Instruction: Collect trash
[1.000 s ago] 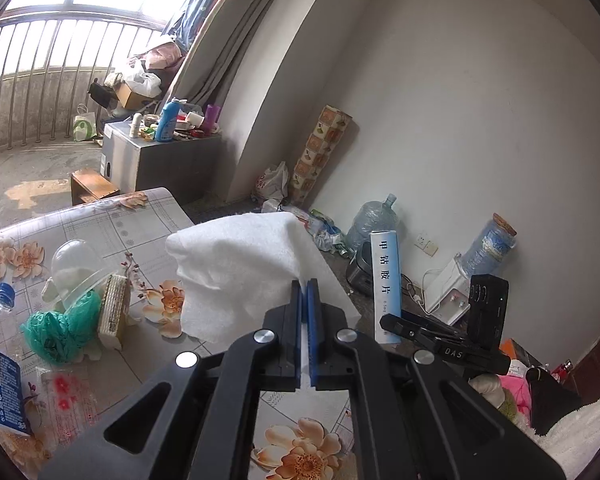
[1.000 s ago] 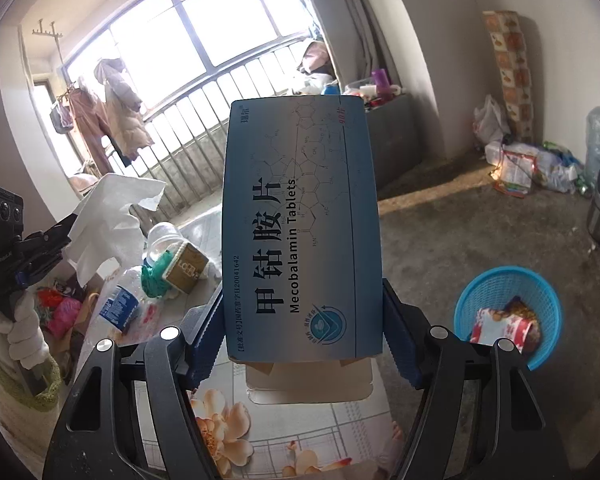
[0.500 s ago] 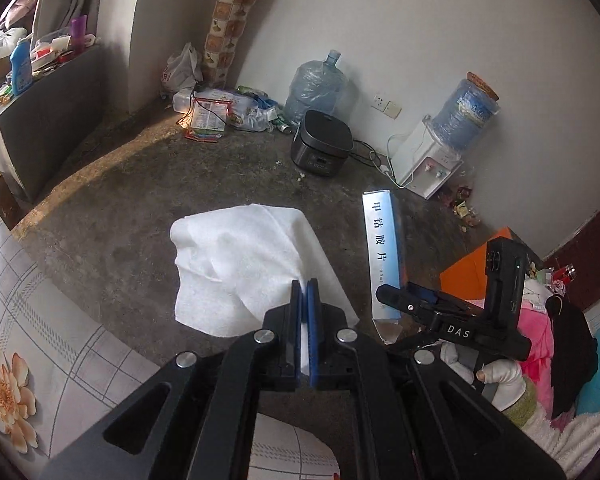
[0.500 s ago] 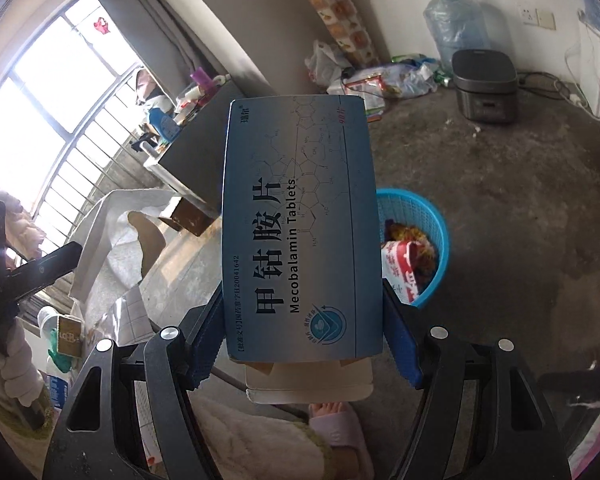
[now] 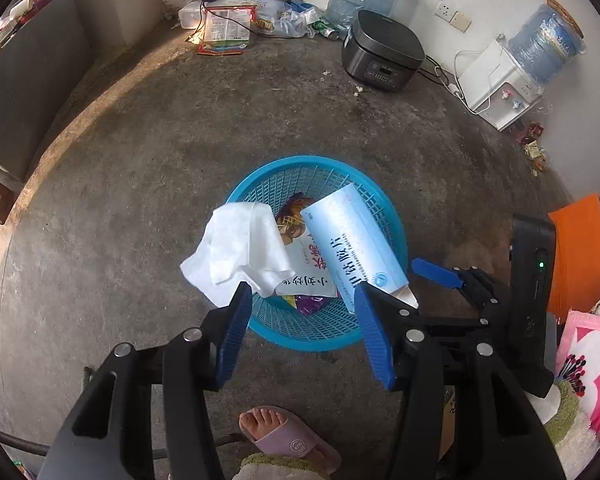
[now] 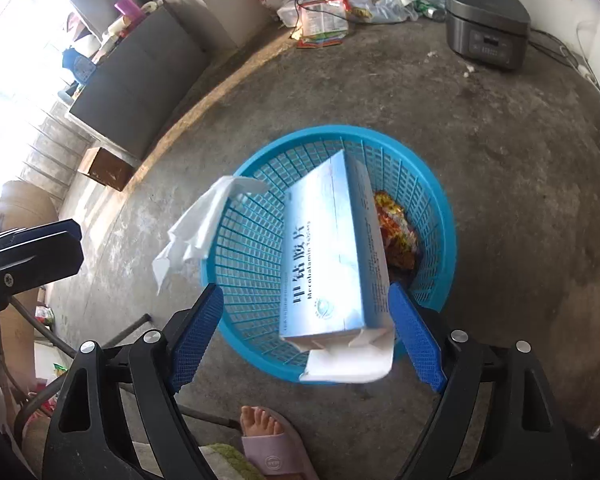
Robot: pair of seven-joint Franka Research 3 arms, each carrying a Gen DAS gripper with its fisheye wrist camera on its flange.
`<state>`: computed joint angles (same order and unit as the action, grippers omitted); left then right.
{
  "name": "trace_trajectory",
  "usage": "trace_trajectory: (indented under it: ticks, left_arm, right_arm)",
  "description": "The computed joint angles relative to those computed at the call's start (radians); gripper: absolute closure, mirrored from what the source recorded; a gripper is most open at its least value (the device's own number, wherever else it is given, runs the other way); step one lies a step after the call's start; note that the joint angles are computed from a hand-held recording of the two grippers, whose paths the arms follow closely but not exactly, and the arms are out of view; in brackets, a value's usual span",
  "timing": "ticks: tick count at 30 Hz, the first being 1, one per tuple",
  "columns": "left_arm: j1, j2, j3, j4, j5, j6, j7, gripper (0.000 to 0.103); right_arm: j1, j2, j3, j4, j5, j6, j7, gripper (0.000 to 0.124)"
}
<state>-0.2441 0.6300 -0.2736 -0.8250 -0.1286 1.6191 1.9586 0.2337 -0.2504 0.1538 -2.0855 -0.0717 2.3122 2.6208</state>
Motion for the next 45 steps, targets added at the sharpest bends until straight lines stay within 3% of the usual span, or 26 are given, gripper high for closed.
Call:
trace_trajectory:
  ticks: [5, 14, 19, 23, 27, 32, 39, 45]
  left_arm:
    - [0.041, 0.011, -0.023, 0.035, -0.08, -0.035, -0.019, 0.051]
    - [0.092, 0.014, -0.037, 0.185, -0.164, -0.092, -0.043, 0.051]
    - [0.168, -0.028, -0.049, 0.233, -0.239, -0.143, -0.034, 0.047]
    - [0.275, -0.146, -0.034, 0.128, -0.314, -0.128, 0.011, 0.044]
    - [0.384, -0.285, 0.021, -0.012, -0.373, -0.097, 0.063, 0.037]
    - [0.487, -0.451, 0.129, -0.187, -0.419, -0.045, 0.1, 0.033]
    - [0.532, -0.648, 0.277, -0.444, -0.394, 0.112, 0.093, 0.033]
    - [0.546, -0.7, 0.348, -0.529, -0.395, 0.151, 0.061, 0.033]
  right_arm:
    - [-0.006, -0.062, 0.017, -0.074, -0.006, 0.048, 0.067, 0.044]
    - [-0.033, -0.135, 0.059, -0.086, -0.056, 0.046, 0.137, 0.045]
    - [-0.031, -0.083, 0.044, -0.056, -0.034, 0.142, 0.09, 0.046]
    - [0.011, 0.045, 0.0, 0.012, 0.079, 0.225, -0.011, 0.047]
    - [0.043, 0.214, -0.045, 0.126, 0.242, 0.22, -0.094, 0.058]
    - [0.055, 0.359, -0.069, 0.236, 0.365, 0.217, -0.133, 0.073]
    - [0.076, 0.415, -0.084, 0.29, 0.384, 0.178, -0.125, 0.119]
    - [0.084, 0.362, -0.093, 0.218, 0.353, 0.258, -0.092, 0.124]
